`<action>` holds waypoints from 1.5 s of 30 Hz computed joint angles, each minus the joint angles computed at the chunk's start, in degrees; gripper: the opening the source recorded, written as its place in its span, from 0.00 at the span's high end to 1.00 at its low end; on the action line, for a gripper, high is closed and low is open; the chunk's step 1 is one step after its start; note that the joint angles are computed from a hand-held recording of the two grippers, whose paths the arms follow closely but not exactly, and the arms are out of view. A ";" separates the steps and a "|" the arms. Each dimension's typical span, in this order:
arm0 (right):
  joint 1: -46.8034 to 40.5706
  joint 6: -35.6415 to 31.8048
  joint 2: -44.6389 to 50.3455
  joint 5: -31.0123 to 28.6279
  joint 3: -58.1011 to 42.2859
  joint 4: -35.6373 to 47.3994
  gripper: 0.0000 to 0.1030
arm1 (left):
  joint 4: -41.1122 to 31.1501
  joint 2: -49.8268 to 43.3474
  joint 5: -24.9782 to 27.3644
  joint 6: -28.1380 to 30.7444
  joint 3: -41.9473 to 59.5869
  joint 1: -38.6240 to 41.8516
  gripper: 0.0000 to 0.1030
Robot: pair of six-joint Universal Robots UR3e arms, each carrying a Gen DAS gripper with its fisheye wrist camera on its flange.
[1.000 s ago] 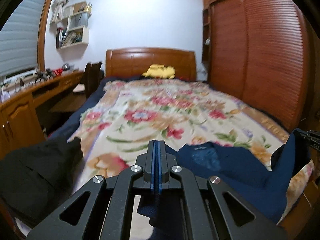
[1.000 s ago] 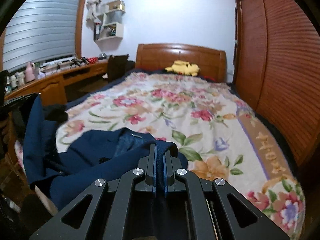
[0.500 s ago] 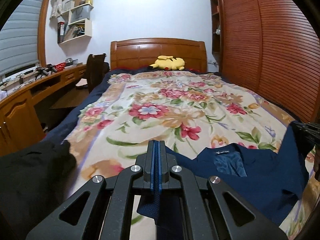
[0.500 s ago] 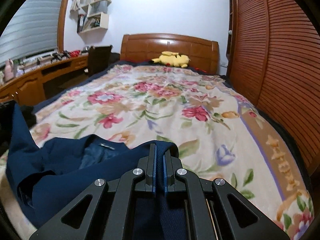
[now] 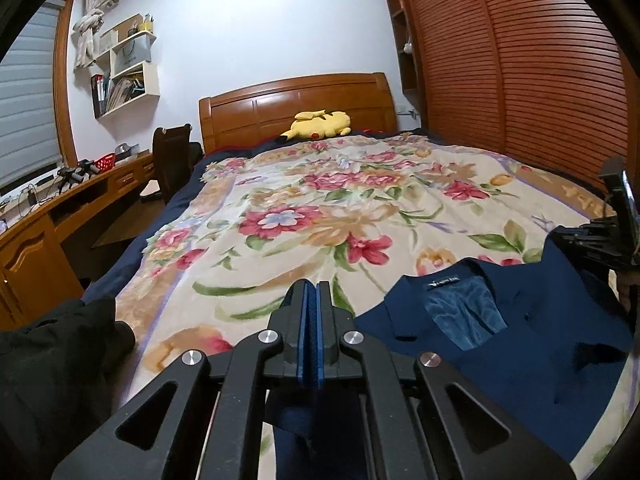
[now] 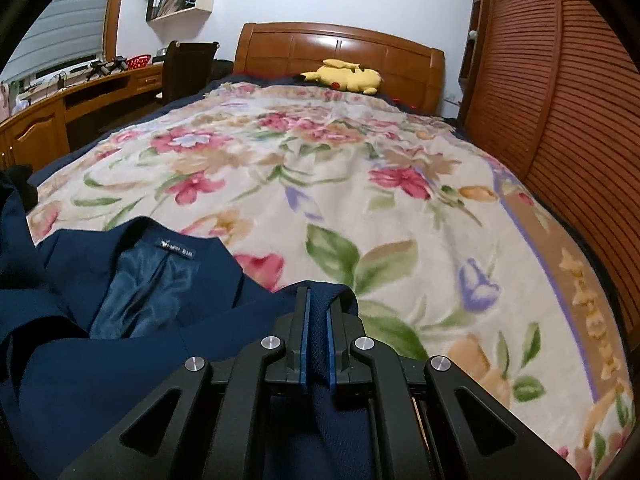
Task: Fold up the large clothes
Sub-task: 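Lift the jacket hem with both grippers and fold it toward the collar, then lower the hem onto the collar and open both grippers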
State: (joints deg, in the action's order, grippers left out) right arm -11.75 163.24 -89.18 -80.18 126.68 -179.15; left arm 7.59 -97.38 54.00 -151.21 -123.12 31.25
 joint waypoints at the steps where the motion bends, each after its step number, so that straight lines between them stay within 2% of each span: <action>1: -0.45 -0.25 0.34 0.33 0.24 -0.54 0.95 | -0.30 0.98 -1.10 0.15 -1.07 0.71 0.94; 4: -0.47 -0.21 -0.27 -0.04 0.28 -0.01 0.95 | -1.85 3.96 -3.76 0.94 -4.02 2.37 0.84; 6: -0.49 -0.33 -1.09 0.18 0.96 0.18 0.95 | -2.34 6.03 -6.43 2.04 -6.54 3.92 0.65; 10: -0.19 -0.83 -3.50 0.14 3.00 0.38 0.94 | -3.91 11.38 -9.46 4.86 -12.31 6.82 0.60; 13: 0.27 -0.49 -6.29 -0.04 4.47 1.33 0.88 | -6.99 16.01 -11.56 7.69 -16.52 9.25 0.46; 15: 0.19 -0.11 -8.63 0.72 6.32 0.89 0.76 | -9.88 19.55 -13.52 9.81 -19.14 11.38 0.26; 16: 0.19 -0.10 -9.63 0.95 7.22 0.47 0.71 | -10.51 21.00 -14.27 10.48 -20.40 12.20 0.22; 18: 0.08 -0.25 -12.30 1.74 8.81 0.57 0.54 | -12.72 24.76 -15.75 12.56 -23.06 14.25 0.22; 21: 0.56 -0.34 -15.93 1.96 10.45 1.50 0.49 | -18.86 29.92 -17.72 15.98 -25.22 16.85 0.21; 27: 4.13 -0.97 -20.50 3.08 11.53 5.83 0.48 | -28.27 36.79 -20.24 22.78 -28.17 21.54 0.21; 33: 11.16 -1.19 -19.19 2.68 10.41 7.75 0.48 | -37.48 39.24 -21.70 31.18 -29.17 26.25 0.21; 38: 16.61 -1.62 -16.54 3.30 7.70 10.09 0.48 | -38.83 36.67 -21.34 34.33 -28.74 28.76 0.21; 45: 21.26 -4.86 -11.83 2.86 2.79 13.62 0.48 | -37.49 30.62 -19.69 34.25 -26.08 29.19 0.21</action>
